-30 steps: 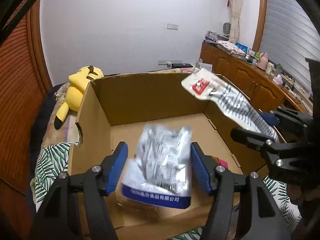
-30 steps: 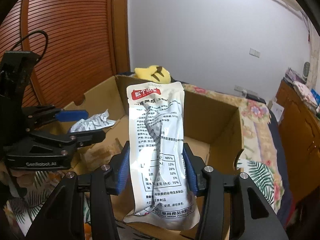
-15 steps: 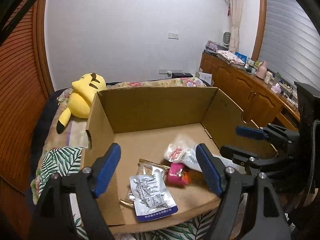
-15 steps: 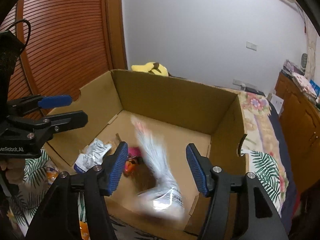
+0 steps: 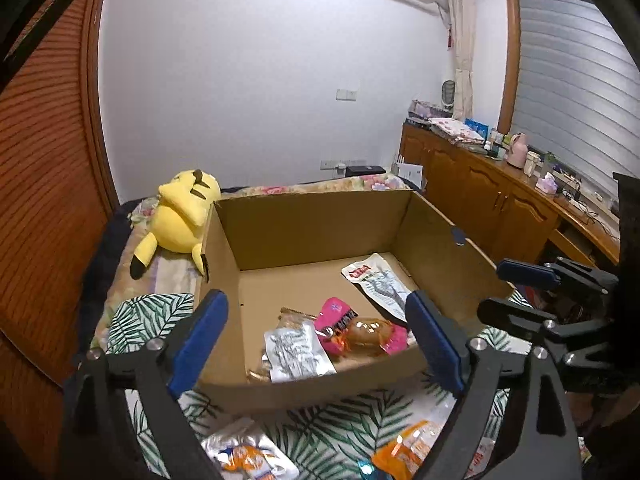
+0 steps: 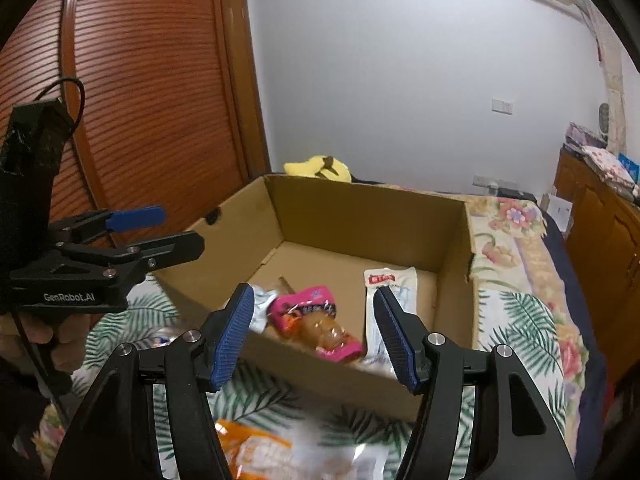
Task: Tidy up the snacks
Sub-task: 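Withdraw both tools from the box toward the remaining snacks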
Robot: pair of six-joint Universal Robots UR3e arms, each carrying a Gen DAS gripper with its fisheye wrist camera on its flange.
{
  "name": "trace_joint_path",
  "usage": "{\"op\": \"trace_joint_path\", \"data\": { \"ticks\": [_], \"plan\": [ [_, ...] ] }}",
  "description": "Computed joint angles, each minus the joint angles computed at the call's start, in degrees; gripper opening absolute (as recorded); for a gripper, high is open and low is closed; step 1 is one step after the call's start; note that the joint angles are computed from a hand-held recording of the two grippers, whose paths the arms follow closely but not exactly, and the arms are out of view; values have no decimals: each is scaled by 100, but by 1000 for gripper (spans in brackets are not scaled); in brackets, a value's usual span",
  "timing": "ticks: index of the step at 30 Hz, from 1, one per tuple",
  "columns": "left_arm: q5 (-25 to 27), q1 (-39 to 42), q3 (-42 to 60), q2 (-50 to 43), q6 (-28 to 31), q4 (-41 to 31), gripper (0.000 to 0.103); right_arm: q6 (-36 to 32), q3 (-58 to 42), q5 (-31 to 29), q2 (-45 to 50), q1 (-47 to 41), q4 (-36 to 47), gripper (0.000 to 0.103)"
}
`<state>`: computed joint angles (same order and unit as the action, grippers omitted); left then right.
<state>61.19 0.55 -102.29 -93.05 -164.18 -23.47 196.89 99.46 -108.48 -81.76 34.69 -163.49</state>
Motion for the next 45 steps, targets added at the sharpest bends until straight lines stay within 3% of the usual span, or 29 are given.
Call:
{"op": "trace_joint_path", "data": {
  "ticks": [7,20,28,32,37,39,45],
  "plan": [
    [-600,516,-1766,1432,405,184,99,550,774,-742,-704,687,39,68],
    [-636,1016,-4179,2844,1070,522,99,1935,2137,-1539,-1178,1737,-61,68],
    [-516,952,-4733,2464,1107,1330,99,2507,2722,-1448,-1037,1963,-367,68],
    [-452,826,-4739,2225,1149,1495,99,2634,2919,-1259,-881,2008,-554,53],
    [-297,592,-4750,1759,1254,1923,99,2713,3054,-1014,-643,2012,-806,45],
    [-229,534,-4706,1648,1257,1915,99,2698,3029,-934,-548,2010,-829,39],
    [-375,628,-4605,1653,1368,1496,99,2739,3002,-776,-377,2004,-854,39]
  ]
}}
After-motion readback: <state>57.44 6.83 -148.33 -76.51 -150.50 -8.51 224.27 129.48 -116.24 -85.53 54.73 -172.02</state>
